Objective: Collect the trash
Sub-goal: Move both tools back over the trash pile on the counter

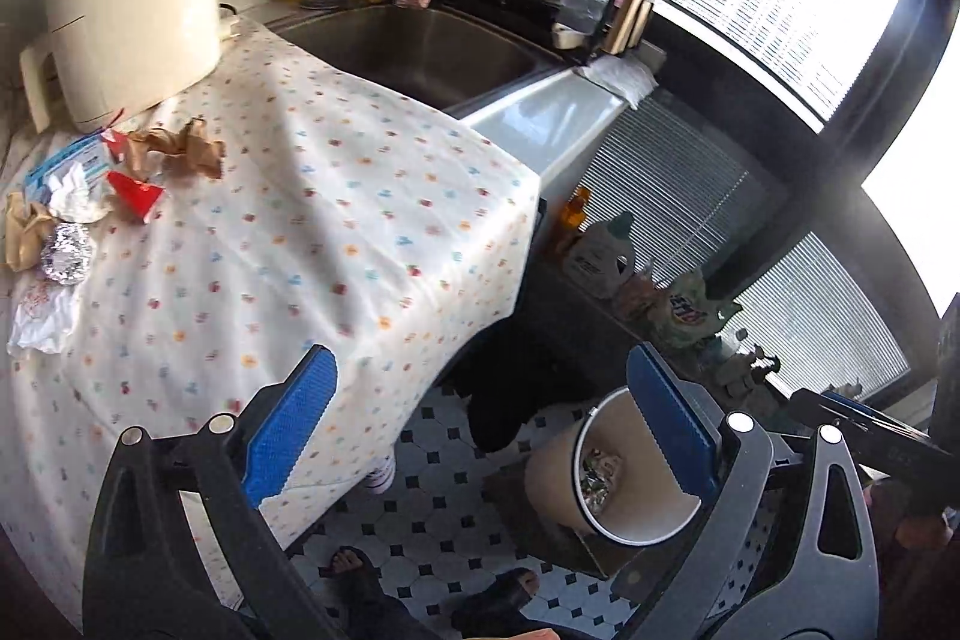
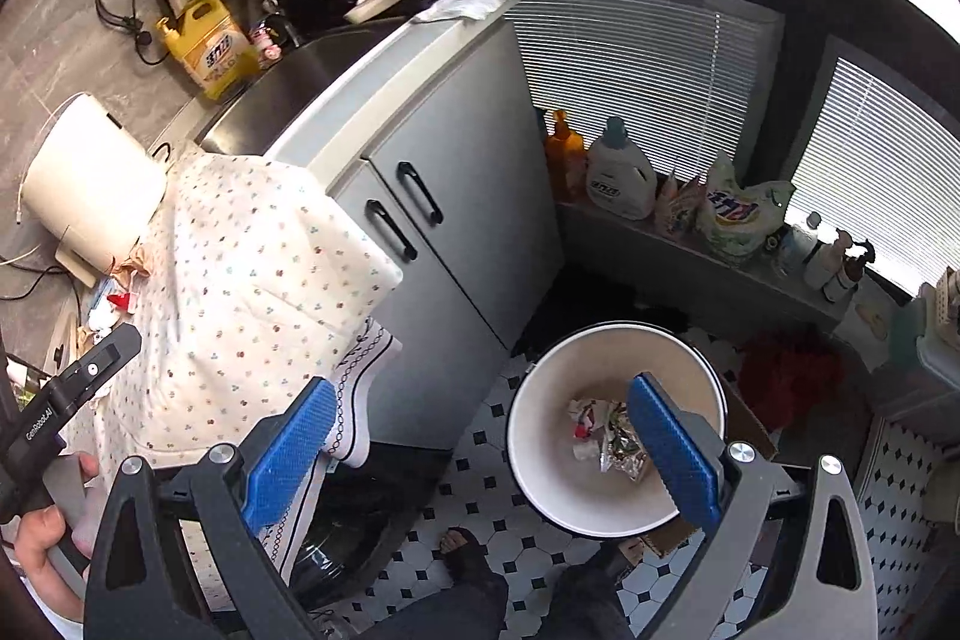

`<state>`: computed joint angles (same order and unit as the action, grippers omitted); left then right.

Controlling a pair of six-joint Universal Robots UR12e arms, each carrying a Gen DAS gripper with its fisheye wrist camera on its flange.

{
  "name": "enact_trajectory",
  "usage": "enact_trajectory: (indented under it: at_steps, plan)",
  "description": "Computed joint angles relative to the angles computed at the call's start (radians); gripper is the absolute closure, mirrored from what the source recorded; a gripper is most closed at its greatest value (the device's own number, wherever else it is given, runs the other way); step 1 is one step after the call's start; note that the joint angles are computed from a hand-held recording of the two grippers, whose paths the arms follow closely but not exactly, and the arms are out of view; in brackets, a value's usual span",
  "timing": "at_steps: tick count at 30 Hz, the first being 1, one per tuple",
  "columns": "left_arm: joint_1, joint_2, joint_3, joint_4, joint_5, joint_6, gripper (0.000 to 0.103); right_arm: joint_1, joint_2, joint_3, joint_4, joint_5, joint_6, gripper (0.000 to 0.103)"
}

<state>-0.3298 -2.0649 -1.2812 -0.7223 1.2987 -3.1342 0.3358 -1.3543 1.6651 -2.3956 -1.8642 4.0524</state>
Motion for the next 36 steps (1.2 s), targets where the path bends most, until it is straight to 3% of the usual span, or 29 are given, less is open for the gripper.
enact_trajectory:
  at_steps: [13, 23, 27, 36]
  plan:
    - [0.131, 0.021, -0.03, 0.078, 0.018, -0.067, 0.007, 0.074, 0.142, -0.209, 0.055, -0.04, -0.042, 0.008]
    - [0.212, -0.007, 0.018, 0.061, -0.002, 0.006, 0.007, 0.101, 0.283, -0.387, 0.032, -0.058, -0.011, 0.008]
    - [0.239, -0.021, 0.039, 0.038, 0.0, 0.026, 0.007, 0.113, 0.344, -0.48, 0.049, -0.044, -0.023, 0.008]
    - [0.267, -0.045, 0.06, 0.019, 0.001, -0.045, 0.007, 0.123, 0.421, -0.61, 0.125, 0.025, -0.127, 0.009]
